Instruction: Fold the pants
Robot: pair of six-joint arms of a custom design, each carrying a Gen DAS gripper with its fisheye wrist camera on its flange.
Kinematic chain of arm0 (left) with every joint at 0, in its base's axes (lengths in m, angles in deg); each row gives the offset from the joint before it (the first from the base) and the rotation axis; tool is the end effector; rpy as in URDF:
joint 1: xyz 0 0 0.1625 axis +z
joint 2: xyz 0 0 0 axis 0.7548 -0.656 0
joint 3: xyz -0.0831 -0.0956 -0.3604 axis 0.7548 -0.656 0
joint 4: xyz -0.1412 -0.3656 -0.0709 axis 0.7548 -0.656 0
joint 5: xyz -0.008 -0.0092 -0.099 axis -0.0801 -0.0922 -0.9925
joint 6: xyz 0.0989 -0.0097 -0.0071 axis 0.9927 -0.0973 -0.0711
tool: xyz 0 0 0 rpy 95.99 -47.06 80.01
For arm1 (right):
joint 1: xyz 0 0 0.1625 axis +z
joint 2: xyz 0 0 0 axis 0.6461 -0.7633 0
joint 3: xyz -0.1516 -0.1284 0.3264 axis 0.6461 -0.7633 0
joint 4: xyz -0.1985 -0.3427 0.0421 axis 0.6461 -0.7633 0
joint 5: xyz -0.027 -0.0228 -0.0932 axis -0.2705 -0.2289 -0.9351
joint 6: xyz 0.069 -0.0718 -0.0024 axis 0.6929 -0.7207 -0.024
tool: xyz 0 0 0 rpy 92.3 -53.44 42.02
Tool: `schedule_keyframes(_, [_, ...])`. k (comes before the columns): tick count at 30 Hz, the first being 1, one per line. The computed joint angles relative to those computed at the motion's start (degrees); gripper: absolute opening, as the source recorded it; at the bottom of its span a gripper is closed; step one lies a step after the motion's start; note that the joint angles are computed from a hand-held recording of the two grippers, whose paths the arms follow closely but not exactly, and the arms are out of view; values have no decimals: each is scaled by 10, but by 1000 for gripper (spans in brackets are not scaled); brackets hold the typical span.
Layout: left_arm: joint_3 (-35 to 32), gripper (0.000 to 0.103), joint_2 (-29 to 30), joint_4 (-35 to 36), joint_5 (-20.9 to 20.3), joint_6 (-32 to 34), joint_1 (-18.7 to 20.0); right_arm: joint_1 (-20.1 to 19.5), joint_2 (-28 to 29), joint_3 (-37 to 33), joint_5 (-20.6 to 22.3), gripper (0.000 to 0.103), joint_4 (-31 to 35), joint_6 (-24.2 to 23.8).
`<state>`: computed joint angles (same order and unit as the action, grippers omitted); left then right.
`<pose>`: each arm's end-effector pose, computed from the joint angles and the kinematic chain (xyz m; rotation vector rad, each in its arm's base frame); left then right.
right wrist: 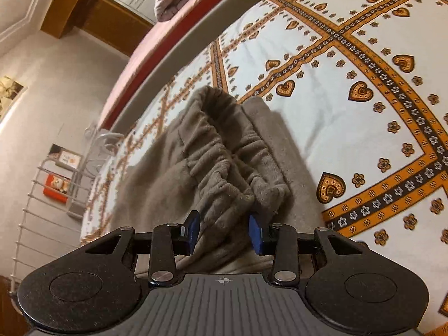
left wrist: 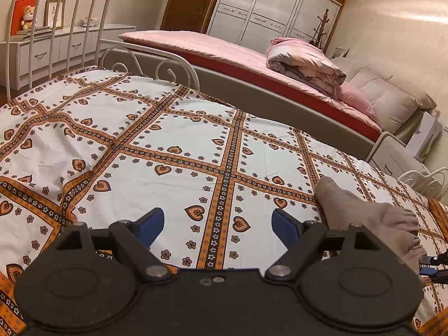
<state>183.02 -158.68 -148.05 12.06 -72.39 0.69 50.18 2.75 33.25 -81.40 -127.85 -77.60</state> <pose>-0.1012 -0.4665 0.3627 -0.1212 2.1384 -1.3490 0.1465 -0.6697 0.2405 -0.1260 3.0084 -0.6046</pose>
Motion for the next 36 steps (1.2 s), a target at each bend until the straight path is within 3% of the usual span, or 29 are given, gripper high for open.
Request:
schedule_keyframes(7, [-7, 76, 13, 5, -6, -3, -3, 10, 15, 4, -6, 39, -47, -18])
schedule_keyframes(10, [-10, 76, 18, 8, -6, -6, -4, 5, 6, 17, 27, 39, -64, -28])
schedule_keyframes(11, [-10, 76, 20, 6, -5, -5, -5, 8, 7, 15, 20, 39, -64, -31])
schedule_keyframes(14, [-13, 76, 23, 9, -8, -10, -5, 10, 20, -1, 0, 44, -43, -11])
schedule_keyframes(19, [-16, 76, 28, 16, -8, -6, -7, 2, 29, -6, 29, 44, -48, 8])
schedule_keyframes(22, [-17, 76, 29, 17, -8, -8, -7, -1, 28, -7, 34, 25, -46, 8])
schedule_keyframes(24, [-18, 76, 30, 16, -10, -7, -6, 3, 25, -4, 35, 21, -55, -5])
schedule_keyframes(25, [-17, 76, 32, 10, -9, -4, -7, 3, 18, 8, 51, 20, -75, -16])
schedule_keyframes(28, [-15, 76, 32, -5, -11, 6, -7, -7, -13, 50, 157, 19, -162, -25])
schedule_keyframes(29, [-15, 76, 32, -4, -10, 7, -7, -10, -20, 61, 169, 19, -186, -20])
schedule_keyframes(31, [-16, 76, 30, 4, -11, 6, -5, -14, -23, 58, 119, 19, -179, 0])
schedule_keyframes(33, [-18, 76, 30, 7, -11, 3, -4, -15, -7, 18, 35, 20, -79, 40])
schedule_keyframes(35, [-16, 76, 29, -3, -12, 5, -5, -23, -1, 5, 47, 33, -32, 65])
schedule_keyframes(36, [-15, 76, 29, -5, -13, 6, -6, -19, -7, 12, 43, 43, -44, 51])
